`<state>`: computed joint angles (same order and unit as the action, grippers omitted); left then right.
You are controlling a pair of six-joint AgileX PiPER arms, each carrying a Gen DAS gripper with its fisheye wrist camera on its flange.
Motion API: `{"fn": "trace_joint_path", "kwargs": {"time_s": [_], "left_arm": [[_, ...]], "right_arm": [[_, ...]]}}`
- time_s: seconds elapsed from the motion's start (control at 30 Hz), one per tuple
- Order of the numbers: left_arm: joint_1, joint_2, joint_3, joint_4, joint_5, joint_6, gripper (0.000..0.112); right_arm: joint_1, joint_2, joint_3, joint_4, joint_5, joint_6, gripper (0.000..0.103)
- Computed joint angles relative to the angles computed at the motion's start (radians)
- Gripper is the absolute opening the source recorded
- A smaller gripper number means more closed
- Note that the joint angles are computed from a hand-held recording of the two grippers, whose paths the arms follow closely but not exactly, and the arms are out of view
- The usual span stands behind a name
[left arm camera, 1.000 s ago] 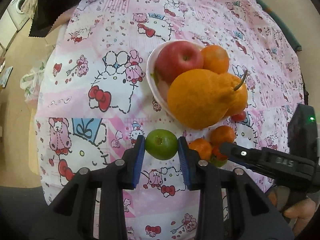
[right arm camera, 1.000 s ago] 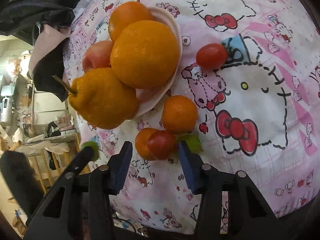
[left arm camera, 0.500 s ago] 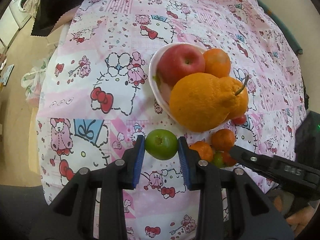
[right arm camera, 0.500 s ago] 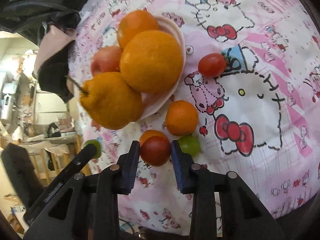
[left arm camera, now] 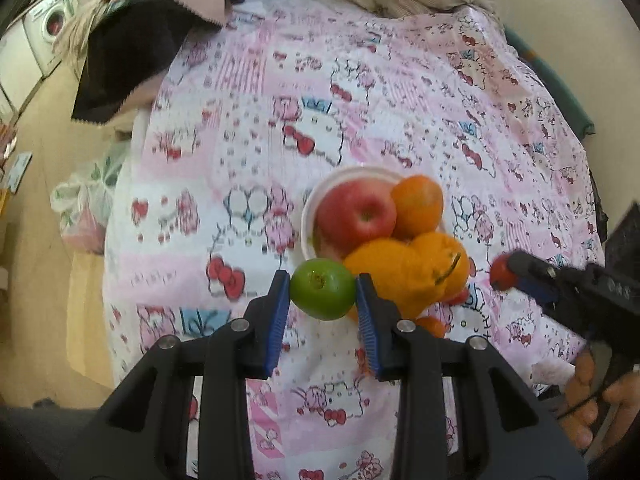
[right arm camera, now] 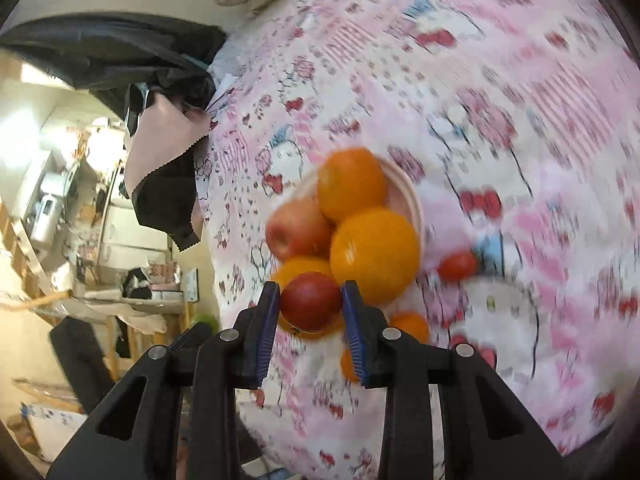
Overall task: Organize fruits
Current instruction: 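Carry the lime and tomato over the plate and open the right tool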
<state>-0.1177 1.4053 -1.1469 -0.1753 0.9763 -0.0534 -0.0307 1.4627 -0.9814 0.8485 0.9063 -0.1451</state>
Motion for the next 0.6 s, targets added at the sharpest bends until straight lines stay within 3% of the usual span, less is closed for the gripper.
{"fn": "trace_joint_path", "kwargs": {"time_s": [0.3, 0.47, 0.6], "left_arm": [[-0.001, 0.095, -0.111, 0.018, 0.001, 0.020, 0.029], [0.001, 0.130, -0.092, 0.023, -0.028, 0.026, 0.029], [0.000, 0.145, -0.086, 0.025, -0.034, 0.017, 0.029]], "right_arm": [[0.193, 0.243, -0.234, -0.232, -0.093, 0.086, 0.034], [0.266, 0.288, -0.271, -0.382, -0.122, 0.155, 0.034], [0.263, 0.306, -0.265, -0.363, -0.120, 0.126, 0.034]]}}
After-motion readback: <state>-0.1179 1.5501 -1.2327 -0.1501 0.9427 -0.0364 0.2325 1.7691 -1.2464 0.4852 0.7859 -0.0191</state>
